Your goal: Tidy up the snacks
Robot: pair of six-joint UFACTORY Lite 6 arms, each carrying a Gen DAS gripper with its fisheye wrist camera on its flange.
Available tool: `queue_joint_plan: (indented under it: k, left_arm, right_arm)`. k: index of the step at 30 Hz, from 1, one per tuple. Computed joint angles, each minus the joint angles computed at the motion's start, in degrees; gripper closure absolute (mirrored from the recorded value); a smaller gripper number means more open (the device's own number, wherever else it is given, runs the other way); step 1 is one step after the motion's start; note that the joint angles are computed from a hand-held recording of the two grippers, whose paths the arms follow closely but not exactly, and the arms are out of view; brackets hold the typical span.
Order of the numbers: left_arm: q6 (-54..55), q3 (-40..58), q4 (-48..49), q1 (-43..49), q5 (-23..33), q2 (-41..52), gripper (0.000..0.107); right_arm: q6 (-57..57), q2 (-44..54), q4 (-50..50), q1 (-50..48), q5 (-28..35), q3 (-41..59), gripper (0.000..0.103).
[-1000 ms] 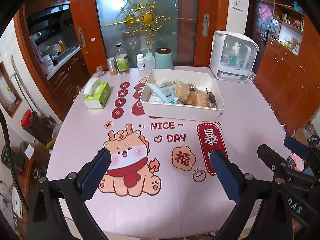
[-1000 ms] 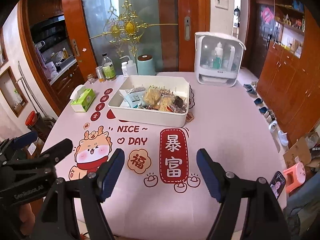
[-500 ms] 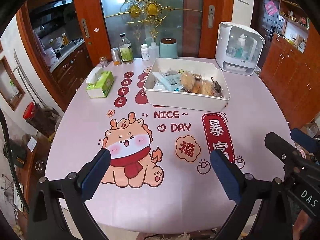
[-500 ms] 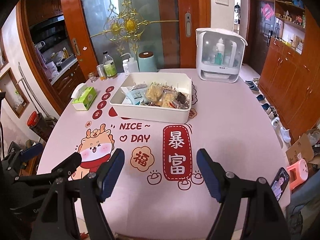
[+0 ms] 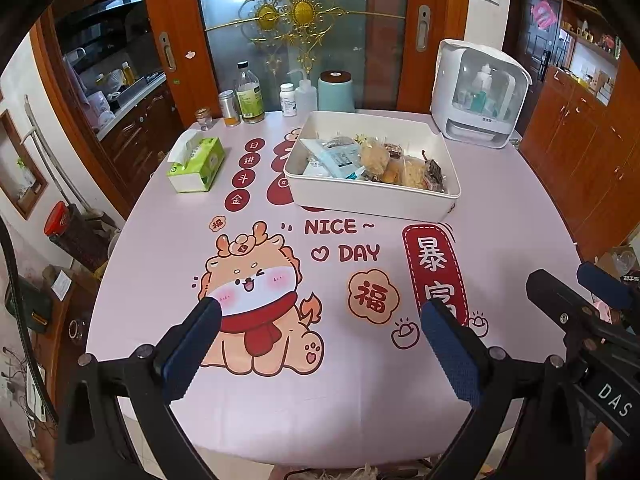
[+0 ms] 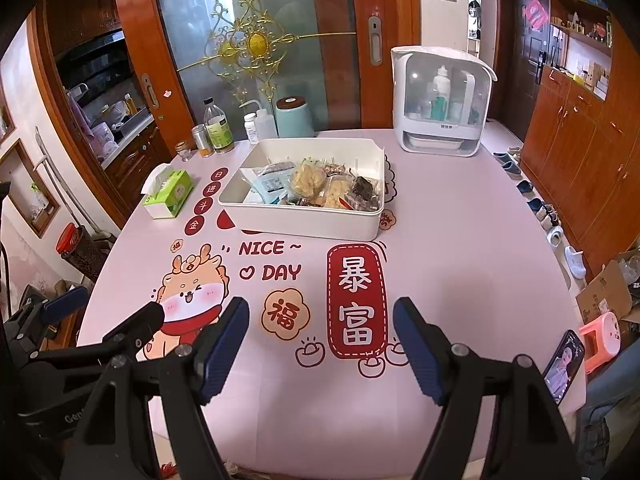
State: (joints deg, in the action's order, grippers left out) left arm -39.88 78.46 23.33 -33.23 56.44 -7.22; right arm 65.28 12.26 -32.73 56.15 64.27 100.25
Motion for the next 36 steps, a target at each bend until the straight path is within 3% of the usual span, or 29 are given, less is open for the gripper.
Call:
queue_joint_plan:
  k: [36]
  left_arm:
    - [0.0,0.1,-0.6,0.0,-0.4,1.2,0.008]
  right_arm:
    - [-0.3,1.2,1.6,-1.0,-0.9,0.5,0.028]
